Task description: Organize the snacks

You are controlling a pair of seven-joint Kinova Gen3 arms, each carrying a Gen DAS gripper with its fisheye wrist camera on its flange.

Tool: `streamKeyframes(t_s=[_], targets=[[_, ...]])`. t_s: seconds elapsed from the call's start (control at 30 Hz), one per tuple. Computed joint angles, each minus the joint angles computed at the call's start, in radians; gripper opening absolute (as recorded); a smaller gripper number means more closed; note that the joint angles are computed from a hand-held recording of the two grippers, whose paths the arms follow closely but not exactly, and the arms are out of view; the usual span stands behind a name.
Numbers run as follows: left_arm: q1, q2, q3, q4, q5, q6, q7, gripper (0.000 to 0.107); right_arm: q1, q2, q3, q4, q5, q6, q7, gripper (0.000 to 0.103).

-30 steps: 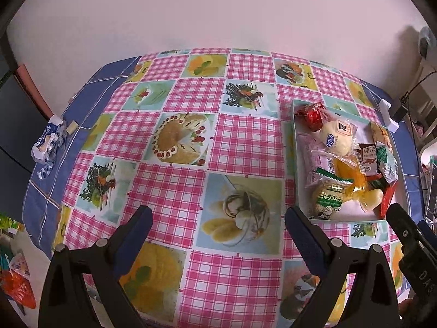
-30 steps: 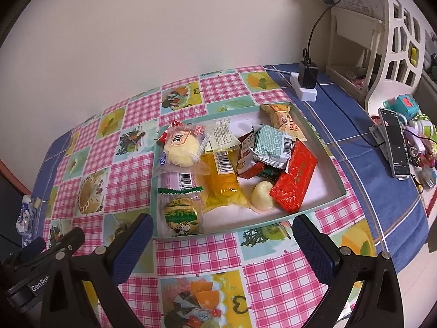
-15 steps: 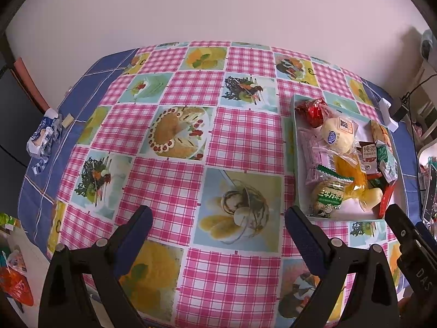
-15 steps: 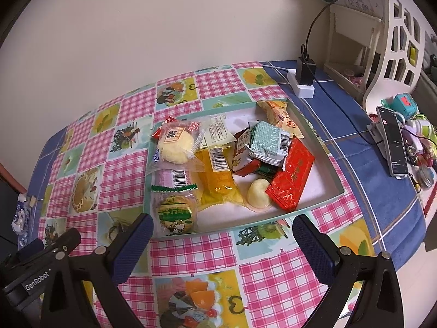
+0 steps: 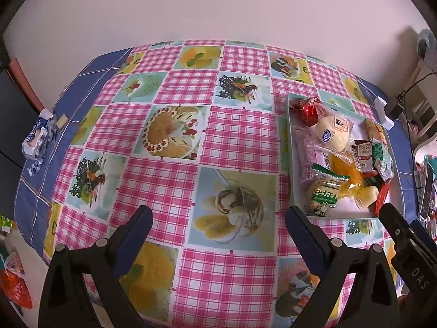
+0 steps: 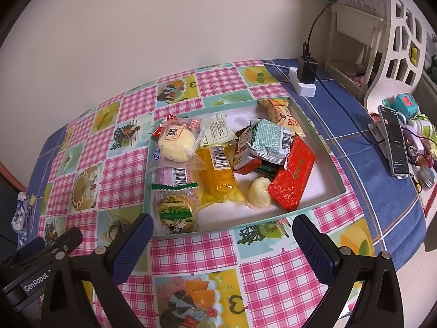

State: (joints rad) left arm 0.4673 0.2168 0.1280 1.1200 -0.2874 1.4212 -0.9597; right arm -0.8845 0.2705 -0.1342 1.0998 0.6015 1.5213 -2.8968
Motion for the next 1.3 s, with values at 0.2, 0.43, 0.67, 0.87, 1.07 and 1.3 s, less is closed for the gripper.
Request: streamKeyframes(t_s=[0.2, 0.43, 0.67, 0.87, 1.07, 1.3], targets=[[0.001, 0.001, 0.0, -0.001, 0.0, 0.001, 0.002, 0.098, -0.001, 0.002, 0.001, -0.004, 0.001, 0.002, 0.003, 0.103], [-0.003, 0.0, -0.001, -0.001, 0.002, 0.001, -0.005, 0.098, -0.004, 0.001, 0.001, -0.003, 0.005, 0.002, 0.003, 0.103], [-0.003, -0.002, -0.002, 0.007, 0.002, 0.002, 0.012, 0.098, -0.003, 0.001, 0.001, -0.007, 0.005, 0.006, 0.008, 0.103], [-0.004, 0.004, -0.002, -0.005, 0.004, 0.013, 0.014, 0.098, -0.003, 0.0, 0.001, -0.006, 0.005, 0.007, 0.009, 0.103], [-0.003, 0.006, -0.004, -0.006, 0.004, 0.015, 0.017, 0.098, -0.002, 0.0, 0.001, -0.006, 0.004, 0.007, 0.009, 0.103], [-0.009, 0.008, -0.005, -0.009, 0.016, 0.022, 0.023, 0.098, -0.002, -0.001, 0.0, -0.005, 0.004, 0.007, 0.008, 0.103]])
